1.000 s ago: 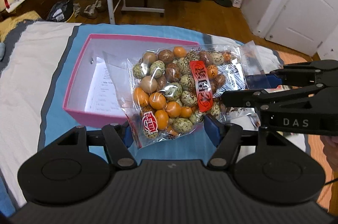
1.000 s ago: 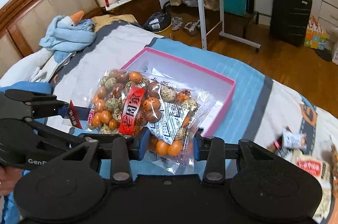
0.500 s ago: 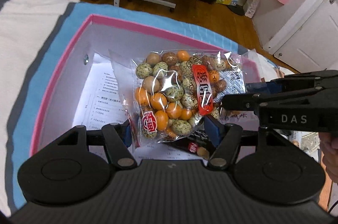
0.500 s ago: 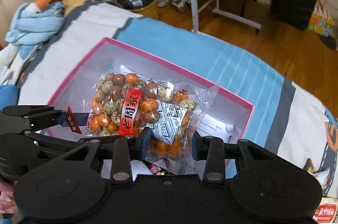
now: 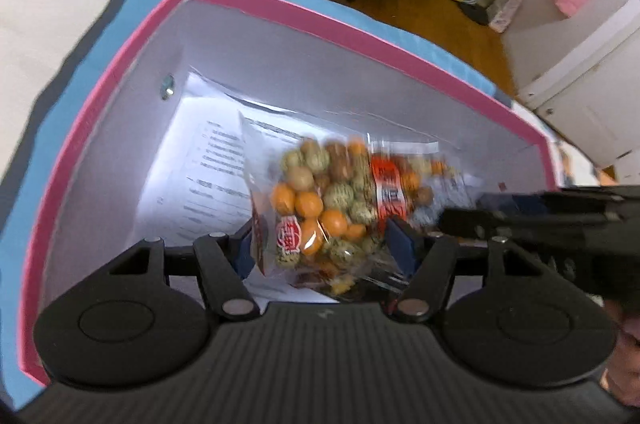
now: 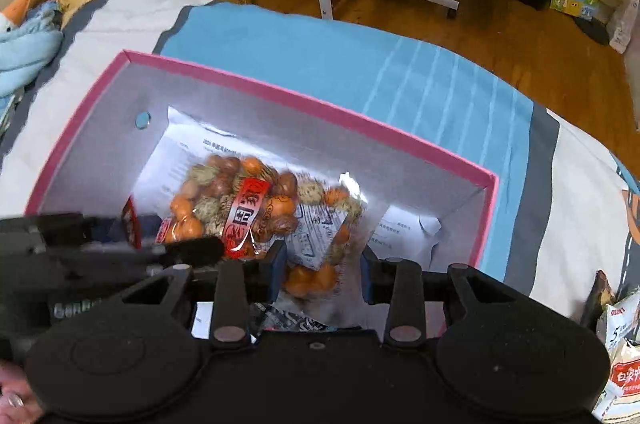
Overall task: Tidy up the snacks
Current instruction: 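Open both tools to drop the peanut bag into the box, then grasp a white snack bar with the left tool while the right tool grasps another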
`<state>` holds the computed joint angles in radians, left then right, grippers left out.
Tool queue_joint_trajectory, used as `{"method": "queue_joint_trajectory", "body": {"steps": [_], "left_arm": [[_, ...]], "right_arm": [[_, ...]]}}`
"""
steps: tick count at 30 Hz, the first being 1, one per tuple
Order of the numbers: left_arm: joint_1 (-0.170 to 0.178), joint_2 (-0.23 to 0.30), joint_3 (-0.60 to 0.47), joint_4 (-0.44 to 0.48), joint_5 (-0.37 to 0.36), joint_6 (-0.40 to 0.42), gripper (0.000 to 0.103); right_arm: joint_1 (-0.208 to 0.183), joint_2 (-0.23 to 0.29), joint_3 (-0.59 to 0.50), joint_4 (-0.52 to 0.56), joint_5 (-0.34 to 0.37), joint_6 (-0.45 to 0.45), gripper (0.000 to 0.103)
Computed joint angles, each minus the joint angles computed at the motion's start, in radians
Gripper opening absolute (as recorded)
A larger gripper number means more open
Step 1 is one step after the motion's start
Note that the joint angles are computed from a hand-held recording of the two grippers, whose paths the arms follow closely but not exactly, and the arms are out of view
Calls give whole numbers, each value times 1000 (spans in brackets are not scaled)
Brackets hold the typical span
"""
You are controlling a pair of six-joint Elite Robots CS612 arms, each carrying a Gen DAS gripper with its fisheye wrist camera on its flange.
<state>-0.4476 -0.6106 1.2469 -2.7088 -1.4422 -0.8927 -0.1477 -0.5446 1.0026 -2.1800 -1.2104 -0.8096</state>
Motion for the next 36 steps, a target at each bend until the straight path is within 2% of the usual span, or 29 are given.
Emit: {"method": "queue_joint_trajectory", "body": {"steps": [1,3,5,9,12,16,20,22,26,30,32,36], "left_arm": [[0,-2,-2,13,8,-15,62],[4,-6,15,-28,0,-44,62],[0,-18,34,-40,26,-58,62],[-16,-52,80,-83,77,-16,62],[-28,-85,110,-94,82,2,62],[-69,-143,158,-89,147,77,64],[-112,-191,172,-24,188,143,65],[-133,-210,167,21,196,181,66],[-164,-229,148,60,167,242,72],[-185,-225,122,68,109,268,78],[-196,-215,104,67,80,279,78],[-224,-173,41,102,70,302,78]], "right_arm": [[-3,-2,0,18,3,-7,44],[-18,-19,24,27,49,-20,44],[-33,-46,71,-10,87,-68,45],[-60,-95,147,-90,137,-150,44],[-81,-123,174,-117,187,-187,44],[-114,-171,219,-120,250,-293,45],[-154,-218,253,-84,294,-415,48],[-175,-241,270,-69,303,-467,55],[-227,-269,276,16,346,-605,59],[-276,-295,324,-21,371,-725,64],[-298,-300,339,-24,386,-762,71],[-339,-291,346,-16,410,-778,73]]}}
